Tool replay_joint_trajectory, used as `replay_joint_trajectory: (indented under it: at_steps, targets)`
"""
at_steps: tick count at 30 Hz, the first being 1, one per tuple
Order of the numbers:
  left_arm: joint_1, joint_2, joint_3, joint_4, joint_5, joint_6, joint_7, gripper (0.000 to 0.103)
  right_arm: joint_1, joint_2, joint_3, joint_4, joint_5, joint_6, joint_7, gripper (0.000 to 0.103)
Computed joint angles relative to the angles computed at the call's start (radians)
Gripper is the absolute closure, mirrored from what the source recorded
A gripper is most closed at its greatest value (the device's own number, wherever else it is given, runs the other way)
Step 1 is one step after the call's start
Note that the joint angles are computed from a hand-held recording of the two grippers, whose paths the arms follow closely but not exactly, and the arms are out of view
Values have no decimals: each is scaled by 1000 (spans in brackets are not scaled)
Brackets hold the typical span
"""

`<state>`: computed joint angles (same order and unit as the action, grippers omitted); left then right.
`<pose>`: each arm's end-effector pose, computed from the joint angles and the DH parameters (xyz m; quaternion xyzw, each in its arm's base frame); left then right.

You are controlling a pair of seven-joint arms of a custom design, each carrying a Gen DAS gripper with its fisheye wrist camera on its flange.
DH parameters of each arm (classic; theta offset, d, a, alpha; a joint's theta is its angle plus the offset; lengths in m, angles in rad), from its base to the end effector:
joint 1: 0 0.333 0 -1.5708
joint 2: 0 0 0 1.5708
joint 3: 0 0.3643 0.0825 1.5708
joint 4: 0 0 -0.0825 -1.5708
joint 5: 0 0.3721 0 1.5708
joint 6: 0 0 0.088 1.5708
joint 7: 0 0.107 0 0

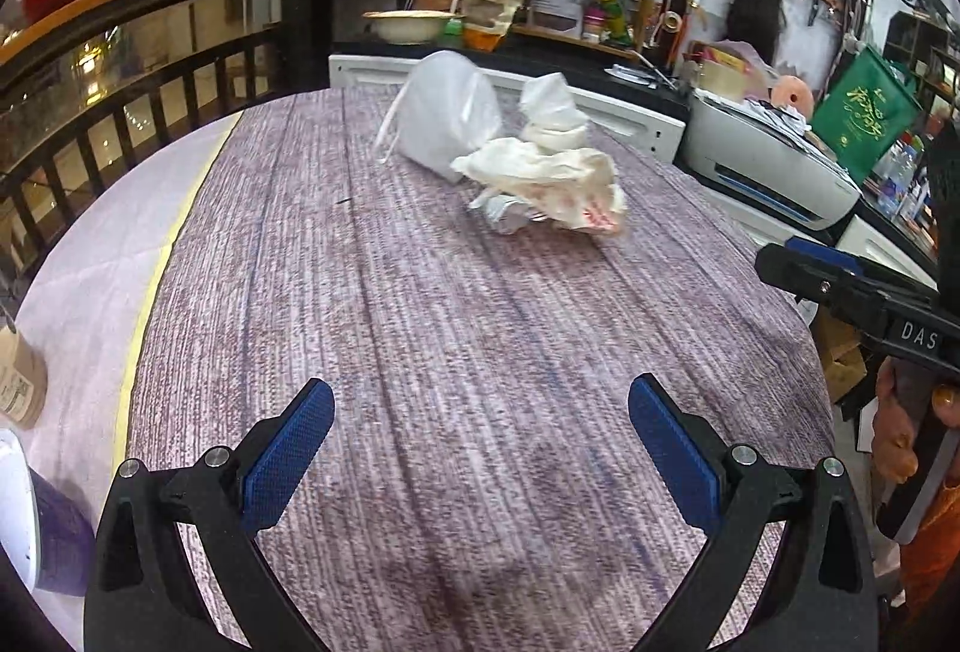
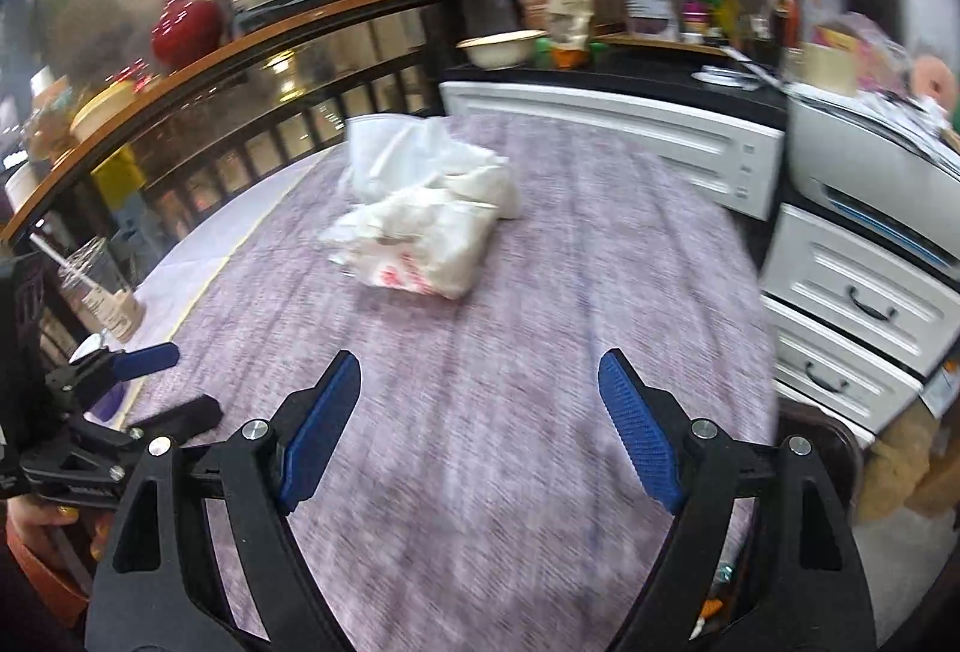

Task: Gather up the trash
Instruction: 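Move both tools back toward the table, then grasp the white printed plastic bag with the right tool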

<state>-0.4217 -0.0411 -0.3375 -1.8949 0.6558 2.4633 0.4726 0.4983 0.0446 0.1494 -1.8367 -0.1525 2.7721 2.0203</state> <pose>0.4187 -0.4040 0.6367 -0.6316 0.6683 -0.3180 0.2309 0.4889 0.3754 0.6591 -0.7283 0.5310 -0.1519 0.4056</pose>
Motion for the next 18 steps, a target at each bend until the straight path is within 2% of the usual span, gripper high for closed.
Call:
replay_joint_trajectory:
  at_steps: [6, 9, 11, 14, 16, 17, 18]
  targets:
    - [17, -19, 10, -29, -33, 10, 16, 6, 51, 146, -5, 210, -47, -83, -114, 22]
    - [22, -21, 12, -36, -53, 22, 29, 6, 121, 225, -64, 321, -176, -134, -99, 22]
    - [25, -20, 13, -40, -65, 33, 40, 6, 145, 267, -87, 376, -211, -154, -106, 24]
    - [28, -15, 14, -37, -76, 37, 53, 6, 166, 349, -107, 499, -208, -240, -148, 43]
    - [29, -10, 15, -35, -86, 42, 62, 6, 168, 375, -117, 533, -190, -256, -164, 69]
    - [29, -8, 15, -34, -89, 44, 66, 6, 168, 381, -119, 542, -176, -262, -170, 69]
    - [30, -5, 16, -32, -90, 45, 70, 6, 164, 375, -120, 531, -160, -252, -171, 74]
